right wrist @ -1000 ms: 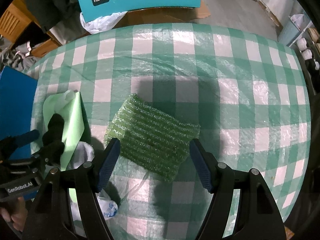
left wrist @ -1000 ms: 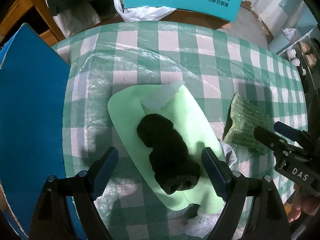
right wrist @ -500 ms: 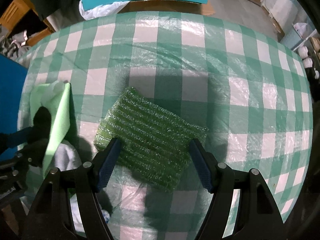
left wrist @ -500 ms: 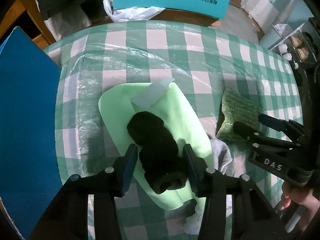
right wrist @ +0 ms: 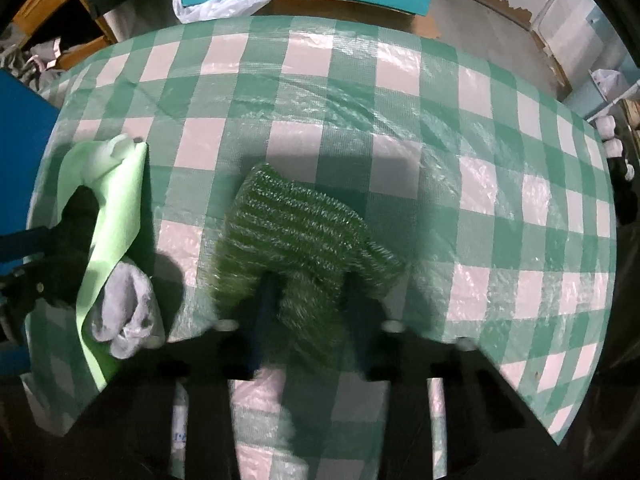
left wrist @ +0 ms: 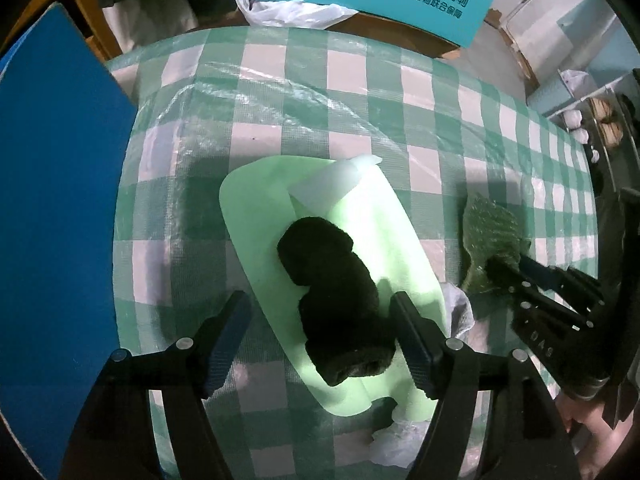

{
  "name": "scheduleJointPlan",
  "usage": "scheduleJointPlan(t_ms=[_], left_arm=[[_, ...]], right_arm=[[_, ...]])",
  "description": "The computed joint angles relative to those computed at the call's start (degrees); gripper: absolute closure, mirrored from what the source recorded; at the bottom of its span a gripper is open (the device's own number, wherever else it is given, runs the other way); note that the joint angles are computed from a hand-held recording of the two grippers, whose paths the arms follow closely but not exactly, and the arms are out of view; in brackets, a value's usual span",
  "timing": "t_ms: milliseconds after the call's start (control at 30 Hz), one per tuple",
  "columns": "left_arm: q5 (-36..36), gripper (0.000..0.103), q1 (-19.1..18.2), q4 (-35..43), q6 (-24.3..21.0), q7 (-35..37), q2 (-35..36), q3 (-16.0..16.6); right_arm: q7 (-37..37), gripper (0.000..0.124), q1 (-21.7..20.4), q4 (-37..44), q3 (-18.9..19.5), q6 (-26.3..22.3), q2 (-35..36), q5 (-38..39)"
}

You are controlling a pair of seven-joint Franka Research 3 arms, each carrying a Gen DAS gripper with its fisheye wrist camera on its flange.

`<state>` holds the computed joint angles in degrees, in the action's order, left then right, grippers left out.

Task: Organize soft objects
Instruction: 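Grasp the black sock with the left tool while the right tool grasps the green mesh scrubber, then lift the black sock and green scrubber and carry both over the cardboard box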

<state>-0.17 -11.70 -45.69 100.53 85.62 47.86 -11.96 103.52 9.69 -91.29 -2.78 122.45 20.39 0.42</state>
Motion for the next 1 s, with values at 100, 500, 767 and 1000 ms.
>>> scheduleJointPlan(t_ms=[100, 500, 767, 1000], left_arm=[[0.51, 0.03, -0.08, -2.3, 1.63, 1.15, -1.34, -0.06], [0.09, 0.049, -0.65, -2.29, 2.28, 2.23, -1.02, -0.42], [-0.42, 0.066, -0.32, -4.87, 3.57, 2.72, -2.41, -0.8], [-0.79, 0.067, 0.85, -8.86, 5.69, 4.41, -5.86, -1.04]], right_arm=[[0.58, 0.109, -0.13, -0.84, -0.03, -0.13, -0.73, 0.5], [1.67, 0.109, -0.8, -4.16, 0.51, 1.13, -5.58, 3.0], [2.0, 0.109, -0.82, -5.55, 1.09, 1.58, -9.17, 2.9], [1.37, 0.109, -0.3, -3.81, 1.73, 1.05, -9.95, 2.79]])
